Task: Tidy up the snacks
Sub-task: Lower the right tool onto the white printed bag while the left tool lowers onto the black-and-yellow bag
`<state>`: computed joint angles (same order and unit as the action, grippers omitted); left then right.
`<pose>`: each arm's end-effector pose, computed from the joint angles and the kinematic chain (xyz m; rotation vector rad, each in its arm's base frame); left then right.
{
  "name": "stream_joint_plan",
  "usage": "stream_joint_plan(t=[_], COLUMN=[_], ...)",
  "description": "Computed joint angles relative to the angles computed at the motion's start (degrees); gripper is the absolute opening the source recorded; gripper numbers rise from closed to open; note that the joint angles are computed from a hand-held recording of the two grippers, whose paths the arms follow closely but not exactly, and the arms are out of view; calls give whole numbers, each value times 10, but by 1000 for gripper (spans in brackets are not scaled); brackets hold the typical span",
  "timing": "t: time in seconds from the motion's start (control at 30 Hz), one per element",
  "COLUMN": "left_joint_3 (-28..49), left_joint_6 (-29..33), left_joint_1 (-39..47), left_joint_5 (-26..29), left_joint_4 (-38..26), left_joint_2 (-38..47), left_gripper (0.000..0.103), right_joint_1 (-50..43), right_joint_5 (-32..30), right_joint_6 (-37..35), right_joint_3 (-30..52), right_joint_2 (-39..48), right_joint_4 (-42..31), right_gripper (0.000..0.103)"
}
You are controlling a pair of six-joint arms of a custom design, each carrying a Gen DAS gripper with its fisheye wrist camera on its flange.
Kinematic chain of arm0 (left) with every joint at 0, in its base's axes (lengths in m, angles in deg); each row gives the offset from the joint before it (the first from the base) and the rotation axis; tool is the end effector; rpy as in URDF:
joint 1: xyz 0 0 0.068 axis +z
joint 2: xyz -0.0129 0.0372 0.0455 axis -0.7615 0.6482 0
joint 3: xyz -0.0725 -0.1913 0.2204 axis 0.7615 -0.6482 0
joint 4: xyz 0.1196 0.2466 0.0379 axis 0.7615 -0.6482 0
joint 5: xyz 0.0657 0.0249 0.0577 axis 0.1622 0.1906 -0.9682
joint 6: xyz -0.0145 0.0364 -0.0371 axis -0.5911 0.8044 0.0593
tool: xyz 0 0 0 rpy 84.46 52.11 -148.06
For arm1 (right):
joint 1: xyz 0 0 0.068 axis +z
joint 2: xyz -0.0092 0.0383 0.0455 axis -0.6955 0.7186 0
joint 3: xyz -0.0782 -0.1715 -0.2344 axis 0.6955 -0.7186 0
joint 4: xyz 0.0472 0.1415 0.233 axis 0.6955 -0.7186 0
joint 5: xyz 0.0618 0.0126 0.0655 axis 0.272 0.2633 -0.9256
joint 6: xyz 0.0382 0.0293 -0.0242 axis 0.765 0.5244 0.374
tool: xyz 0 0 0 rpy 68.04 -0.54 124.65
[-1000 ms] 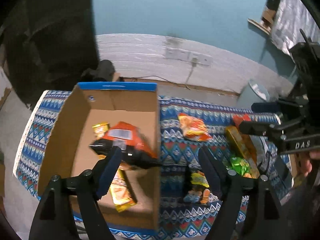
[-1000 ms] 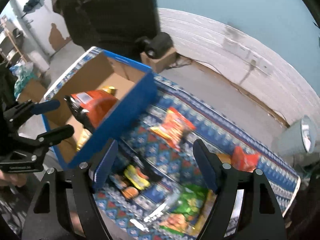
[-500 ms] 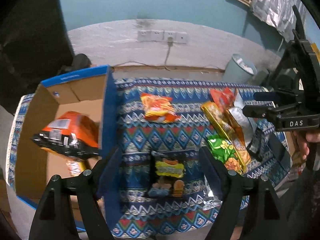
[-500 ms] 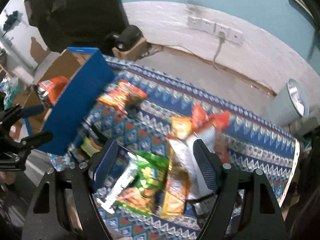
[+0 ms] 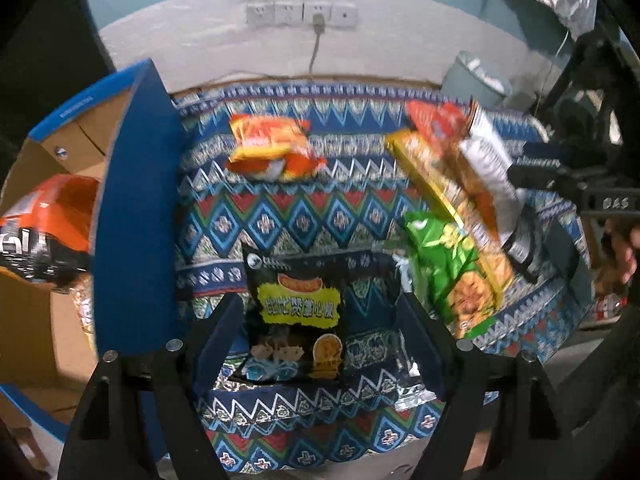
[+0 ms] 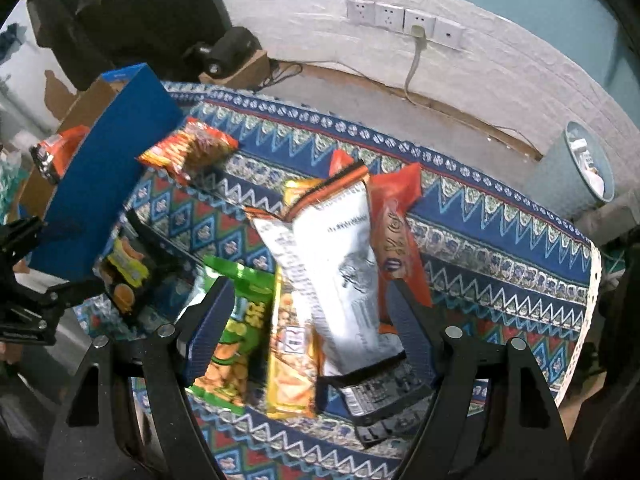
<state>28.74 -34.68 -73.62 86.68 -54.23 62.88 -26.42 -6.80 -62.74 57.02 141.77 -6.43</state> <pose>0.3622 -0.1685 0.1631 1.0403 2.6627 -0.2833 0.2828 0.0885 0.1936 0.1689 2.7768 0.1364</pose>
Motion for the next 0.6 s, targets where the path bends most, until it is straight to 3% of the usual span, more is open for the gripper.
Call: stream_joint_plan(t=[0.3, 0.6], left_joint_3=[21, 6], left_joint_6=[-4, 12], left_joint_1=[-6, -15], left_joint_5=[-25, -47], left_joint_4=[-18, 8], left_joint_2=[57, 84], left_gripper=[81, 86], right_joint_1=[-22, -26], right_joint_5=[-23, -22], right_joint_6=[-23, -48], right_joint_3=[-24, -28], right_joint_2=[31, 70], right_joint_4=[34, 68], right_gripper=[78, 78])
